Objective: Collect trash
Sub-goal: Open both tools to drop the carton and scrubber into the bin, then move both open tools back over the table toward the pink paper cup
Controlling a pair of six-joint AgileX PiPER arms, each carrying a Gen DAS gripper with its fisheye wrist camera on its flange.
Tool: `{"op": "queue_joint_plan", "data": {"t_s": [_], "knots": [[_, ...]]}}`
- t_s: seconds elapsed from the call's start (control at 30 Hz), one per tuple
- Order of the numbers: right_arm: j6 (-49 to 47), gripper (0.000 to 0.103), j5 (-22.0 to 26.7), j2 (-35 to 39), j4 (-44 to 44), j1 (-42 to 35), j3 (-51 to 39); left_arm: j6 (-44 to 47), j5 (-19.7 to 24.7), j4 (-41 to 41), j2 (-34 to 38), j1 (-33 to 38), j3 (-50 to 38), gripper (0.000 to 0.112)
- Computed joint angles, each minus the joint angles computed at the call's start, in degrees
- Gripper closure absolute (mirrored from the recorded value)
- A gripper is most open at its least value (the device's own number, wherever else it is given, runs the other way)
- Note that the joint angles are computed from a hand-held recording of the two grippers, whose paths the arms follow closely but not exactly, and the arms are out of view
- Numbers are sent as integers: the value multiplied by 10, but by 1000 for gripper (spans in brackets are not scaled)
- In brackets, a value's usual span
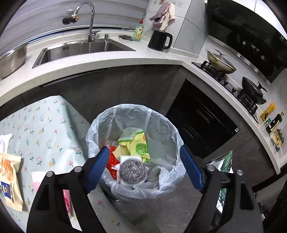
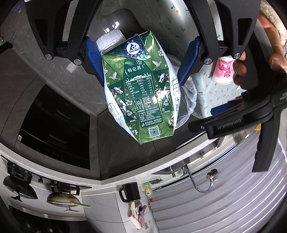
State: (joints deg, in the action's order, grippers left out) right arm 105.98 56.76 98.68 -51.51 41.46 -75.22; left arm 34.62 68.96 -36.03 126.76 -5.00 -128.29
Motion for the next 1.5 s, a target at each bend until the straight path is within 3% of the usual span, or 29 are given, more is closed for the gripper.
{"op": "queue_joint_plan", "data": {"t_s": [0.33,0.63,0.9,1.07,1.5], "knots": [[-69,28,-23,33,9,-32,-47,13,-74,10,-47,28,78,26],[-176,28,-47,104,63,-87,-161,23,-98,20,-45,62,77,25],[-266,28,-10,186,103,-112,-296,11,-77,26,-12,94,29,24],[-296,26,38,229,106,-108,-381,21,-78,22,-10,110,29,24],[-336,25,104,257,77,-56,-506,25,-58,6,-14,151,12,24]]}}
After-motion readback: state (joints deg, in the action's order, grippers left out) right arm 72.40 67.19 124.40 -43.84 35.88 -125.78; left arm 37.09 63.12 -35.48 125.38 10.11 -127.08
